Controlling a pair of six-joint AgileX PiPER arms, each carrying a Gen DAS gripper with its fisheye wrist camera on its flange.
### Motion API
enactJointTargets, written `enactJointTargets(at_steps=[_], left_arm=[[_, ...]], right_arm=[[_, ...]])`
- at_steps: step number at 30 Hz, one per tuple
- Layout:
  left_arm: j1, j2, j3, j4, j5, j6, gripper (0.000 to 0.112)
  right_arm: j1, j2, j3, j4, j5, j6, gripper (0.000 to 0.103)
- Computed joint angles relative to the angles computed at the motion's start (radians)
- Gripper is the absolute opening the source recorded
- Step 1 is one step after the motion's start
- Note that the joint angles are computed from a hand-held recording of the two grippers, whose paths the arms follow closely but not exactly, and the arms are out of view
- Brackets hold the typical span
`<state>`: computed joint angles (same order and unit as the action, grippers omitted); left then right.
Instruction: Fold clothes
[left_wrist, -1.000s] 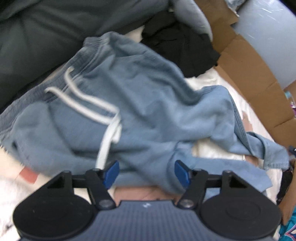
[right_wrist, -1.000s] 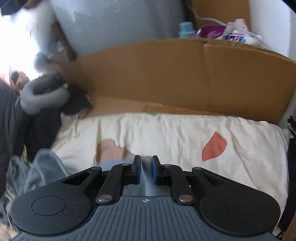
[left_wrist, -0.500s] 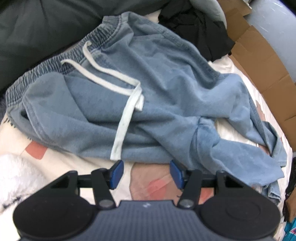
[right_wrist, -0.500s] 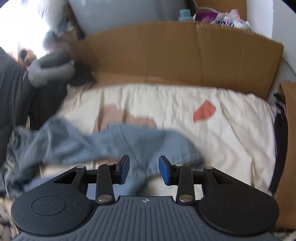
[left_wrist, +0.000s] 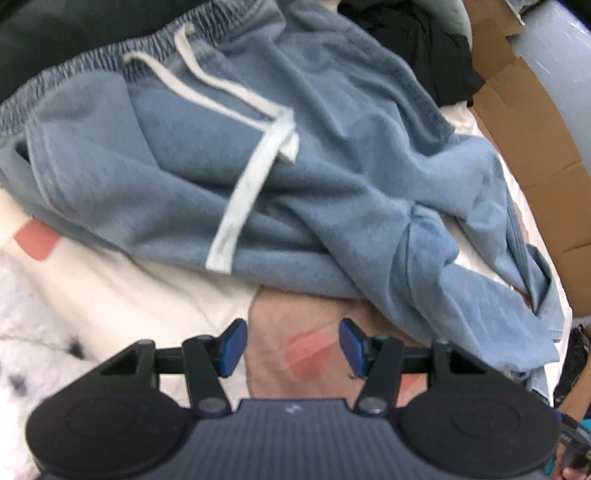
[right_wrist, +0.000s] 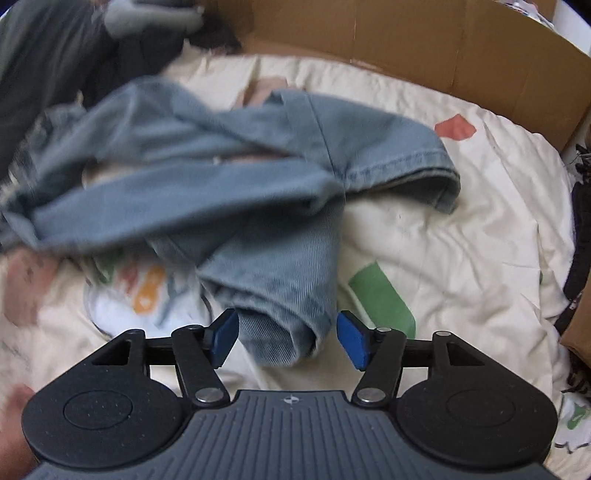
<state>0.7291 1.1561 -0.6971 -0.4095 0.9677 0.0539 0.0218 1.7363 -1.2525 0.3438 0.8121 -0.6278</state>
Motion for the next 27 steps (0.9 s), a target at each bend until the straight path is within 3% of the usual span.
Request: enactJointTargets(at_steps=[4,6,7,10,17,27], left_arm=[[0.013,0.017,0.020,-0.020,-0.023,-0.004,0.058],[0.025,0.024,0.031,-0.036,-0.041,-0.009,0.058],[0.030,0.027,0.035,-0.049,-0.048,-0.005,0.058],[0.016,0.035,0.034,-0.055,-0.068,-0.007,0.058],[0.016,0.028,0.043,-0.081,-0.113,0.001,0.058],[0.125,-0.001,0.051,-0.128,-0.074,0.062,0.058]], right_arm=[[0.002,0.024,0.017,0.031,-0.016,0.006,0.062],[-0.015,0.030,0.013,0.076,-0.012,-0.010,0.044],[-0.029,0.030,0.007,0.102,-0.001,-0.027,0.029],[-0.075,0.030,-0.023,0.157,0.049,-0.047,0.009],[-0.175,-0.022,-0.100,0.185,0.170,-0.034,0.003],[-0.338,-0.074,-0.278,0.133,0.374,-0.013,0.002]])
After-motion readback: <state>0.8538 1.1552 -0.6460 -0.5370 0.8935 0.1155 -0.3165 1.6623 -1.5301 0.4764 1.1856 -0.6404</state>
